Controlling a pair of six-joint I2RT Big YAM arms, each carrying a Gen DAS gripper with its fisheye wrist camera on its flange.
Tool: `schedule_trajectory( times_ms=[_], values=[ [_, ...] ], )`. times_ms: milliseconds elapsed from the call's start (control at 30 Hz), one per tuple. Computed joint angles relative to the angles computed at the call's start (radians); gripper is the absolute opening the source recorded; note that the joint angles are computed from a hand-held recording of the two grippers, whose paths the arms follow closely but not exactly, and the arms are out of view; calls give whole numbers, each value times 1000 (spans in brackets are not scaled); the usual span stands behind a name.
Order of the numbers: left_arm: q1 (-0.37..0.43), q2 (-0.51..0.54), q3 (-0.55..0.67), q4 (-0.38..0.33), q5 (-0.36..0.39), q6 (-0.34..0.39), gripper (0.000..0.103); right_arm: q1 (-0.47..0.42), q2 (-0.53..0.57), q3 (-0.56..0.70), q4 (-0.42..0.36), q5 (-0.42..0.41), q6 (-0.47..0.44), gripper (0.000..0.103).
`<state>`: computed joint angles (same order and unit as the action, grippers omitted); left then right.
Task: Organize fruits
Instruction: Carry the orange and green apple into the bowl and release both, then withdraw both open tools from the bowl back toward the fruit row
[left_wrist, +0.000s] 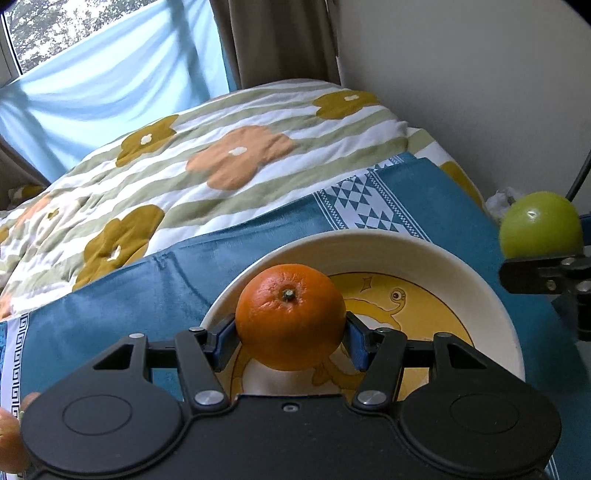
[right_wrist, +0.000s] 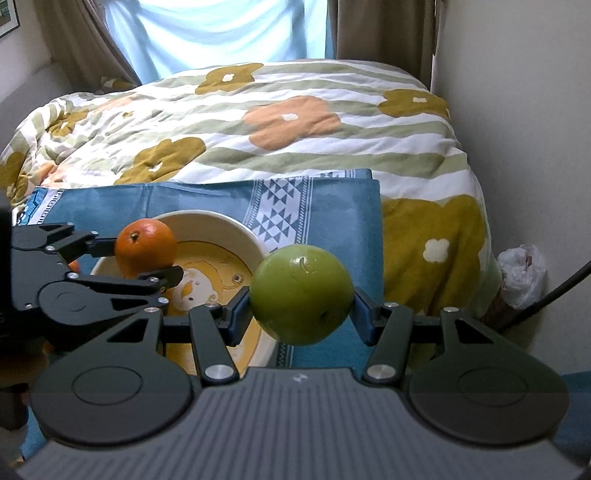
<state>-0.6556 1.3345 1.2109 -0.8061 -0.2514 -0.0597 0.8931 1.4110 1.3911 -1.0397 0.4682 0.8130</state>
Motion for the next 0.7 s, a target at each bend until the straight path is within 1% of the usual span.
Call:
schedule_trajectory(
  times_ms=[33, 67, 133, 200, 467, 700],
  values=[
    [-4, -4, -4, 11, -10, 1, 67, -2, -2, -2, 1, -2, 1, 71],
    [-7, -17, -13, 34, -22, 8, 78, -4, -3, -3, 2, -2, 2, 71],
    [-15, -40, -27, 70, -42, 14, 95, -7, -6, -5, 4, -3, 4, 71],
    [-12, -57, -29, 73, -41, 12, 95, -11, -7, -4, 7, -4, 1, 71],
    [18, -128, -36, 5, -43, -48, 95, -3, 5, 14, 14, -13, -25, 71],
    [31, -198, -66, -51, -53, -117, 95, 1, 40, 49, 40, -46, -93, 71]
  ],
)
